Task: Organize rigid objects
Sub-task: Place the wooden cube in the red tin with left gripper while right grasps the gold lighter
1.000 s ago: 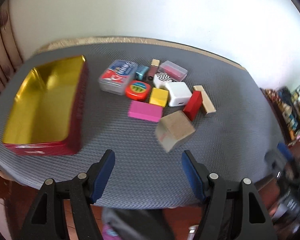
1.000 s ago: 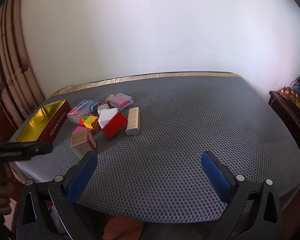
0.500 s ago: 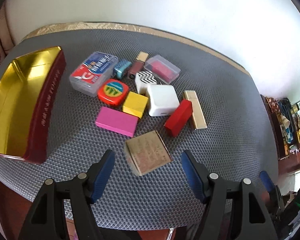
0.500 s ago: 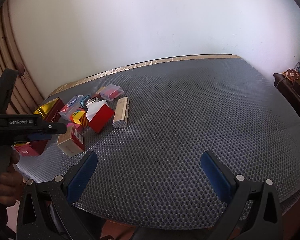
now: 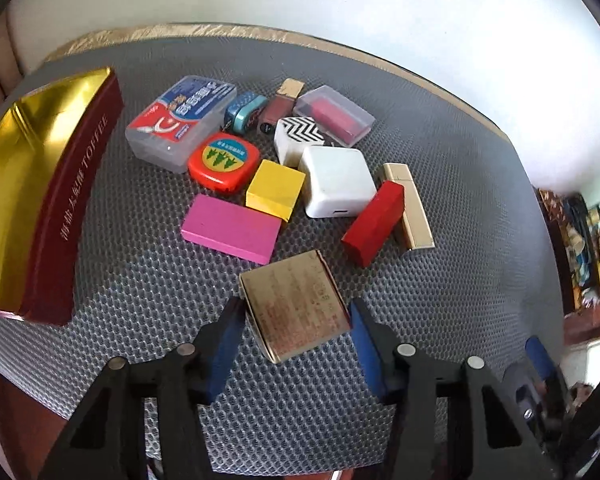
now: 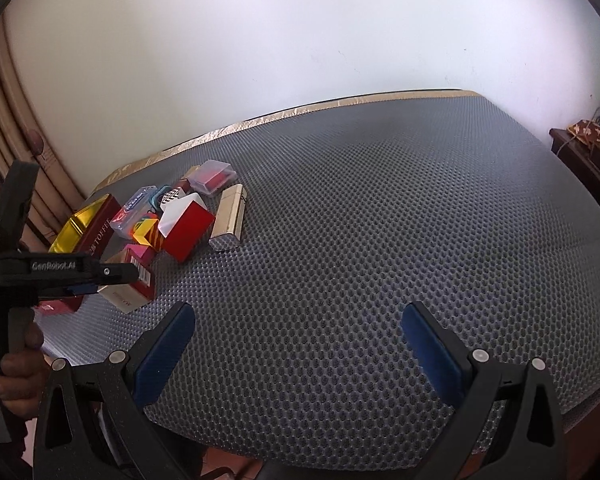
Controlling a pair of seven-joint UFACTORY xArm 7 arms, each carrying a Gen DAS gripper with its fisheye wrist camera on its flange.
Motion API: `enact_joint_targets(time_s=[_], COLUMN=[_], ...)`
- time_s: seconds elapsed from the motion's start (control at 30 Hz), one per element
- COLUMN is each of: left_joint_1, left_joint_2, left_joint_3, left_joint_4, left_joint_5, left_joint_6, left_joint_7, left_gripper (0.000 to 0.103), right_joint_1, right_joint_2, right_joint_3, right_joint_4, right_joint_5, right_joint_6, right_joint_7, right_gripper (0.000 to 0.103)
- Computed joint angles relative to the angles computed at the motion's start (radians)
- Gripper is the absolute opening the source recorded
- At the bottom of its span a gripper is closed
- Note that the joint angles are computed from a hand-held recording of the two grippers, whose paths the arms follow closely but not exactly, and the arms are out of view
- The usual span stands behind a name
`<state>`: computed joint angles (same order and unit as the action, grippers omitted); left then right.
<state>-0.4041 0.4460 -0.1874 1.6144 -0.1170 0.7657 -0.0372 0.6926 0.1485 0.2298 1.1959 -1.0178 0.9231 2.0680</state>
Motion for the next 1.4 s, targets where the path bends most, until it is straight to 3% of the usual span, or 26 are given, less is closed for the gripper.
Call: enact_joint_targets(time_s=[0.2, 0.37, 0.53, 0.6, 0.7, 0.77, 0.9, 0.93, 1.1, 1.4], left_joint_1=[0.036, 0.069, 0.083, 0.086, 0.108, 0.124, 0.151, 0.159, 0.173, 0.138], left_joint_2=[-0.129, -0.208, -0.207, -0.166, -0.101, -0.046, 0.067, 0.084, 0.167, 0.207], left_joint_3=[-0.027, -0.014, 0.037, 0.072, 0.103, 0.114, 0.131, 0.131, 0.136, 0.165], left_joint_4=[-0.131, -0.157, -0.078, -0.015, 0.073, 0.142, 0.277, 0.297, 0.389, 0.408], left_joint_5=[-0.068, -0.121, -0.051, 0.03, 0.096, 0.118, 0.142, 0.14, 0.15, 0.214], left_joint_6=[-0.058, -0.062, -0.055, -0.061, -0.04, -0.01, 0.06, 0.07, 0.113, 0.085], left_joint_7=[0.087, 0.124, 0.055, 0.002, -0.044, -0.06, -0.082, -0.08, -0.067, -0.079], left_gripper=[0.052, 0.052, 0.053, 0.053, 0.053, 0.053, 0.053, 0.053, 0.055, 0.055], right_joint_1=[-0.013, -0.038, -0.07, -0.081, -0.089, -0.089, -0.09, -0.09, -0.084, -0.061], right_joint_2=[0.002, 0.036, 0.085, 0.109, 0.149, 0.206, 0.302, 0.314, 0.377, 0.504], right_joint_3=[-0.007, -0.028, -0.063, -0.08, -0.1, -0.108, -0.127, -0.134, -0.172, -0.207], right_joint_4=[0.015, 0.08, 0.151, 0.185, 0.237, 0.317, 0.45, 0.465, 0.554, 0.752], right_joint_5=[0.003, 0.006, 0.068, 0.105, 0.17, 0.228, 0.357, 0.38, 0.476, 0.59], right_joint_6=[-0.022, -0.086, -0.147, -0.171, -0.197, -0.164, -0.092, -0.091, -0.079, 0.053], right_joint_7=[-0.051, -0.173, -0.33, -0.393, -0.489, -0.592, -0.761, -0.782, -0.871, -0.998], right_gripper=[0.103, 0.103, 0.102, 0.092, 0.092, 0.091, 0.062, 0.06, 0.06, 0.06])
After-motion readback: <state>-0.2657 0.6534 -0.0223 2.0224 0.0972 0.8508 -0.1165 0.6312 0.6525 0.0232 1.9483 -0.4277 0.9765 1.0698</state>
